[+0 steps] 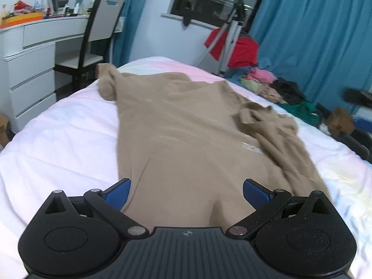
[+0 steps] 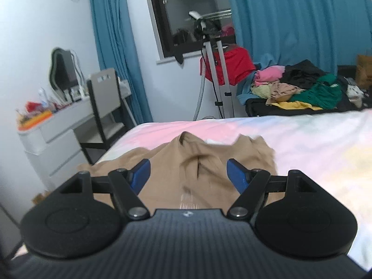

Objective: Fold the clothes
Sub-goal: 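Grasp the opposite side edge of the shirt with the left gripper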

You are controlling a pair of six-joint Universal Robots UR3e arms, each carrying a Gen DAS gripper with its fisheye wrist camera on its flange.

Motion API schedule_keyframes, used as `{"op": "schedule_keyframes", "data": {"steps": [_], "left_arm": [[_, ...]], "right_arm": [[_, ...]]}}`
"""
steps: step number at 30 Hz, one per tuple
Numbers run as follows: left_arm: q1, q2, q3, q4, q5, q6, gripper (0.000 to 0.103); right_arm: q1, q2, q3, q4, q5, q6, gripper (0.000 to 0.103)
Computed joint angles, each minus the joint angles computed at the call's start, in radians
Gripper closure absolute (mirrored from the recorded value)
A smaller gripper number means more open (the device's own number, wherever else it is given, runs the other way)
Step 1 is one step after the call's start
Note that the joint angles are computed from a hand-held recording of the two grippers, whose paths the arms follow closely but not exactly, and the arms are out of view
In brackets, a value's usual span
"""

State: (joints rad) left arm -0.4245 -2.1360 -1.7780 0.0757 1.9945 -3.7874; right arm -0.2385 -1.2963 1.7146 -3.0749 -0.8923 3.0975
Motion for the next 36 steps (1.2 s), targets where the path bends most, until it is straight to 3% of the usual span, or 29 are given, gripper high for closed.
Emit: {"op": "schedule_keyframes", "data": {"steps": [4,6,11,13,15,20,22,24,26,32,33,34,36], "left_arm": [[-0.067,0.025,-0.010,-0.008,-0.007,-0.022,0.001],[-0.094,0.036,-0.018,0.001,-0.040,-0.047,0.002],[-0.171,0.011,0.048,-0.025,-0.104,-0.076,0.004],[-0.205,-0.015,0.101,-0.058,-0.126,-0.085,0.007],[-0.245,-0.051,0.174,-0.116,-0.138,-0.082,0.008],[-0.352,-0.169,0.437,-0.350,-0.134,-0.006,0.016],[-0.368,-0.200,0.491,-0.380,-0.191,-0.020,0.028],[-0.372,-0.232,0.519,-0.364,-0.285,-0.063,0.041],[-0.371,-0.265,0.561,-0.384,-0.356,-0.098,0.048],[-0.370,-0.338,0.655,-0.465,-0.445,-0.152,0.069],[-0.371,-0.349,0.672,-0.478,-0.447,-0.145,0.075],[-0.373,-0.357,0.684,-0.494,-0.446,-0.139,0.089],[-0.373,-0.351,0.667,-0.483,-0.452,-0.144,0.096]], "right_arm": [[-0.336,-0.410,0.419,0.155,0.262,-0.145,0.029],[-0.525,-0.597,0.543,0.355,0.375,-0.256,0.029],[-0.899,-0.928,0.577,1.057,0.551,-0.681,0.027],[-1.009,-0.976,0.524,1.363,0.612,-0.885,0.027],[-1.091,-0.988,0.484,1.567,0.657,-1.036,0.027],[-1.131,-0.902,0.533,1.356,0.686,-0.935,0.027],[-1.124,-0.831,0.510,1.368,0.689,-0.950,0.027],[-1.106,-0.766,0.528,1.230,0.680,-0.870,0.027],[-1.089,-0.697,0.540,1.101,0.670,-0.796,0.027],[-1.057,-0.578,0.487,1.131,0.651,-0.793,0.027],[-1.055,-0.576,0.480,1.158,0.646,-0.809,0.027],[-1.056,-0.580,0.473,1.197,0.644,-0.834,0.027],[-1.060,-0.592,0.462,1.264,0.639,-0.881,0.027]]}}
